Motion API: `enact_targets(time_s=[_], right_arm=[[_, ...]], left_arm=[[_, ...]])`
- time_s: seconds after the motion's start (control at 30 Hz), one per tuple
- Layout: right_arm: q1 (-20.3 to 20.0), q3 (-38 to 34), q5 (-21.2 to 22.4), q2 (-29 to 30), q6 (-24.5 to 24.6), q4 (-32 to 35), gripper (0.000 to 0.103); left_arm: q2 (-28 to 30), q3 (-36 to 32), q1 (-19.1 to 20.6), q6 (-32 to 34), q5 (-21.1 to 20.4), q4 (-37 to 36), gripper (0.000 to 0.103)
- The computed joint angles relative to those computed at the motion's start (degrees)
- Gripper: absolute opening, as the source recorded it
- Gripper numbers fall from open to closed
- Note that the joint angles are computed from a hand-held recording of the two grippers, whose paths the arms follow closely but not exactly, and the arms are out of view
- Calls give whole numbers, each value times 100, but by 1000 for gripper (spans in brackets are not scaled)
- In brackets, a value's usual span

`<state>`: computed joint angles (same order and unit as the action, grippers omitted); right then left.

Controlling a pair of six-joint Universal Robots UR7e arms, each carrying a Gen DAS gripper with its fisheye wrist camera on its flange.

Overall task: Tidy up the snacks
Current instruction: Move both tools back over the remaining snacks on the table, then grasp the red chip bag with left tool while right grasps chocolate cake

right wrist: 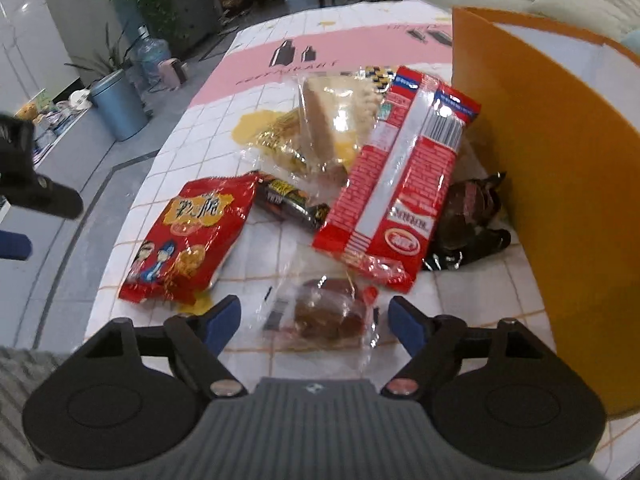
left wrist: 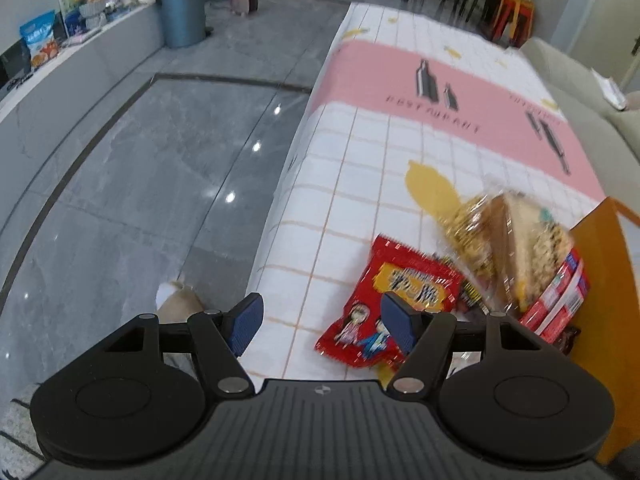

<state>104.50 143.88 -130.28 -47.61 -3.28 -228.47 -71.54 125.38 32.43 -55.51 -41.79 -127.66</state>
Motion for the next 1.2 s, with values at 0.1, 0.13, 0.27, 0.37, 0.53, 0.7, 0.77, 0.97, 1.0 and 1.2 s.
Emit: enact_targets(time_s=[0.1, 0.13, 0.27, 0.37, 0.53, 0.7, 0.77, 0.97, 1.0, 1.2], right_arm=[[172, -329, -542, 326, -14, -190, 79], [209, -388, -658, 452, -69, -354, 76], [158, -355, -655, 651, -563, -978, 55], [22, -167, -445, 464, -575, -973, 53], [-69, 201, -378, 128, -737, -745, 53], [-153, 449, -294, -187, -551, -477, 53], [-160, 443, -275, -165, -596, -498, 53], [-188, 436, -212, -236, -494, -362, 53], [-207, 447, -176, -263, -481, -342, 53], [-282, 499, -39, -356, -442, -324, 53]], left_arm=[[20, 91, -97, 118, 156, -227, 79], [46, 114, -126, 167, 212, -282, 79], [164, 127, -168, 345, 313, -352, 79], [259, 57, -130, 456, 258, -283, 79], [384, -182, 179, 2658, -615, -702, 79], [747, -187, 312, 3877, -711, -1350, 83], [1008, -364, 389, 3672, -747, -1247, 83], [1545, -529, 445, 4063, -609, -1470, 83], [1629, -613, 487, 3950, -584, -1320, 84], [1858, -795, 747, 3413, -530, -1156, 101]])
